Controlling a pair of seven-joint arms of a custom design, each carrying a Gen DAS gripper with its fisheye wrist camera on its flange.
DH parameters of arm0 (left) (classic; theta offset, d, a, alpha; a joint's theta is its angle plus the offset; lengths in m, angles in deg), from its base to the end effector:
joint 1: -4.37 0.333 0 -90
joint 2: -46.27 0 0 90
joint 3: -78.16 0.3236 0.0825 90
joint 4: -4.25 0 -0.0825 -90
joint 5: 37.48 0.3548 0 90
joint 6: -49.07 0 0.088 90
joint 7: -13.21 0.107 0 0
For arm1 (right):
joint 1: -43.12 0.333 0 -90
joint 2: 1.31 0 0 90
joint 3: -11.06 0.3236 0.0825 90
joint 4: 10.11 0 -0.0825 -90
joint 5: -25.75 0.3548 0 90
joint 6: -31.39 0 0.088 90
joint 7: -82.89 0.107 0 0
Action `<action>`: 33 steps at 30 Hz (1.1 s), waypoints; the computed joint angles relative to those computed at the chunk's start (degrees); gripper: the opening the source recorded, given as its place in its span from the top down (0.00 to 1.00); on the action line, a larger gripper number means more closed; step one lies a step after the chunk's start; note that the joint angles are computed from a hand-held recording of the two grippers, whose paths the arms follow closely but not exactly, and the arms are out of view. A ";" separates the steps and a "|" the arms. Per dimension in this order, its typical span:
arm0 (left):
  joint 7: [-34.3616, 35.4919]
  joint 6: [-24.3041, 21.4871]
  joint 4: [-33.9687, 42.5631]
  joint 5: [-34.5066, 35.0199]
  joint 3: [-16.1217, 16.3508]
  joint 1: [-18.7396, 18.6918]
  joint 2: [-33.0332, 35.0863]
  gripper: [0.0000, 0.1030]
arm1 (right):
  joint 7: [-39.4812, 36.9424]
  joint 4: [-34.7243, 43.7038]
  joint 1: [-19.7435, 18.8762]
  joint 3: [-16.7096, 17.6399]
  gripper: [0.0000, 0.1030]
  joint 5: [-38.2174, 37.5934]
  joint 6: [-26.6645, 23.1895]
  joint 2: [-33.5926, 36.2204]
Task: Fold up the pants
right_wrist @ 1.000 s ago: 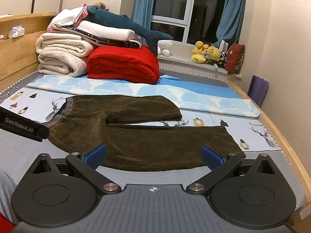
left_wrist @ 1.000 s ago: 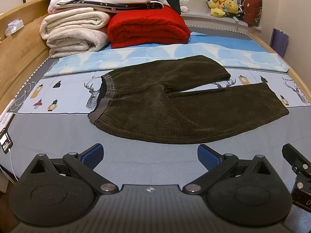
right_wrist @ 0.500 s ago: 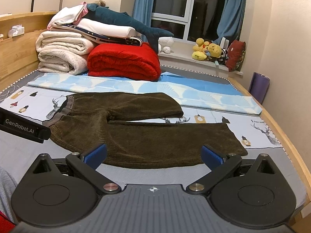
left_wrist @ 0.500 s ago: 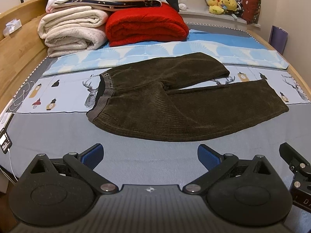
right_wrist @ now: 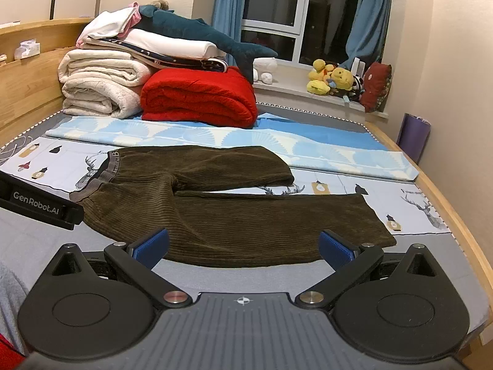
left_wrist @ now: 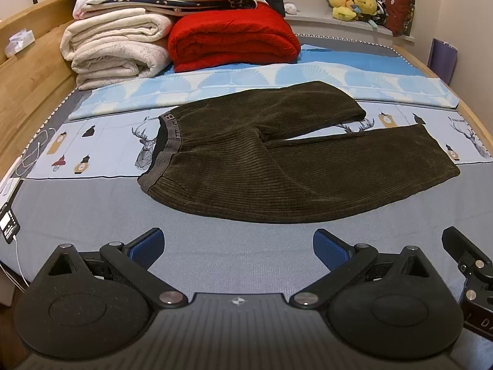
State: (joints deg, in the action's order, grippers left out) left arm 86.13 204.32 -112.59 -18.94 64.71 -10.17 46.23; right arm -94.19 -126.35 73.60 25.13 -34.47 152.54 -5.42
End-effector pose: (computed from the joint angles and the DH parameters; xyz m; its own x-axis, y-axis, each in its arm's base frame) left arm 0.4988 -0.2778 0.5396 -0.3885 -0.9159 -0.1012 -0.6814 0.3595 -0.6375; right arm 0.4047 0.3468 0.5336 -0.3493 -0.9355 0.0526 -0.5557 0.1616 -0.8156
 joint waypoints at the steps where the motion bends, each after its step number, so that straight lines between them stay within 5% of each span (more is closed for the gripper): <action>1: 0.08 0.03 0.01 -0.15 0.01 0.00 0.03 0.00 | 0.04 -0.06 -0.02 -0.05 0.01 0.04 0.15 -0.04; 33: -0.18 -1.66 2.33 0.50 0.31 -0.48 2.52 0.00 | 0.70 -0.97 -0.76 -0.77 0.01 0.61 2.85 0.45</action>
State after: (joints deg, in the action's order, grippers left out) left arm 85.95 202.66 -110.26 -18.44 65.02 -10.65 48.75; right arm -93.49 -127.32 72.84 24.36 -33.86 155.39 -4.97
